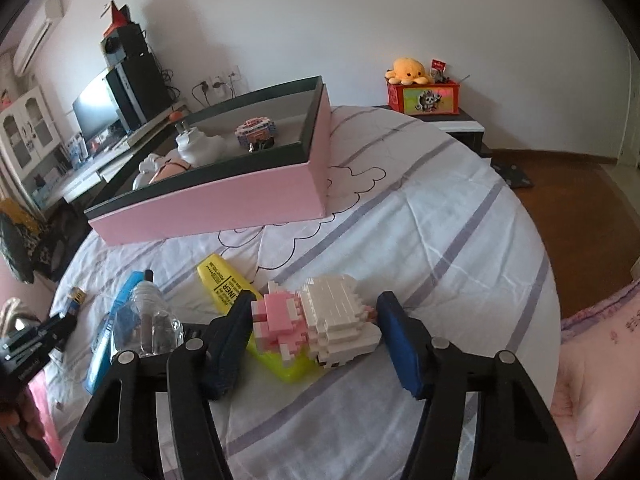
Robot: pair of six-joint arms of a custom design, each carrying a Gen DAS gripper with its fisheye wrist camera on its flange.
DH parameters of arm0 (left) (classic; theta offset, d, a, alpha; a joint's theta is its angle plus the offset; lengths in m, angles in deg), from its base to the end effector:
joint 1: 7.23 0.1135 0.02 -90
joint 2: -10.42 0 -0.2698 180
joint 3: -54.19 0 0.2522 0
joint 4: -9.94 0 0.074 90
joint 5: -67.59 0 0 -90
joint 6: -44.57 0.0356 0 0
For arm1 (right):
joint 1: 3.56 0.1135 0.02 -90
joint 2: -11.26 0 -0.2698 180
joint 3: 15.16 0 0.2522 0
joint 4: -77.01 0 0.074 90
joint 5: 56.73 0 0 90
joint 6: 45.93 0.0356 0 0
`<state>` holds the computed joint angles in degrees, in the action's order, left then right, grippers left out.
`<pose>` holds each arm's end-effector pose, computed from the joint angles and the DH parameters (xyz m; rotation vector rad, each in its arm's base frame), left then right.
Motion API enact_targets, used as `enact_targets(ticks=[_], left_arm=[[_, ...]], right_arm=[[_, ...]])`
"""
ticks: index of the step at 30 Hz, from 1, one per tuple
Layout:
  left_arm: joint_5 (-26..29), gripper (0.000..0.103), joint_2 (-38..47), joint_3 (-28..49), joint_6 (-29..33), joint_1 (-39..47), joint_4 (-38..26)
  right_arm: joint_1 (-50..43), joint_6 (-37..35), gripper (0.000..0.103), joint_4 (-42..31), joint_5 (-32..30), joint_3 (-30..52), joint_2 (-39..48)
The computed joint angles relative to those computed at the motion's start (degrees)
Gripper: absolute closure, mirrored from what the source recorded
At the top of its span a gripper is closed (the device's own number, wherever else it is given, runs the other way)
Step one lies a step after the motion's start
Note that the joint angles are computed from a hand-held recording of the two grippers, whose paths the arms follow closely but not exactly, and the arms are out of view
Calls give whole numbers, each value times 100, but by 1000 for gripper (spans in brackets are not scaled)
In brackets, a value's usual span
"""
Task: Organize rigid objects
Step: 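Carry the slim box and block figure into the pink box and release both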
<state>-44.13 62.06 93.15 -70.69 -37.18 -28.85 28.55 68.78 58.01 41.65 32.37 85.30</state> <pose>0.1498 -0.0711 0.1859 -0.0620 2.3836 0.0192 0.2129 0.1274 0.1824 -0.0822 2.3745 0.3091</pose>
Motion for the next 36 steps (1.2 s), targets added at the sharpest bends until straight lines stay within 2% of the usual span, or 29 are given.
enact_targets(ticks=[9, 16, 19, 29, 36], left_arm=[[-249, 82, -608, 132, -98, -297, -517], [-663, 82, -992, 412, -320, -773, -1048], [-1099, 82, -1102, 653, -557, -1236, -1432], [-3136, 82, -996, 1855, -2046, -3495, -3162], [-3823, 82, -887, 2466, -2572, -4181, -3874]], right_arm=[[595, 17, 40, -486, 760, 132, -335], [1171, -18, 40, -933, 1315, 375, -838], [1531, -12, 40, -1154, 1628, 536, -1033], [2646, 10, 40, -1694, 2639, 1201, -1310], [3141, -81, 39, -1905, 3167, 1645, -1308]])
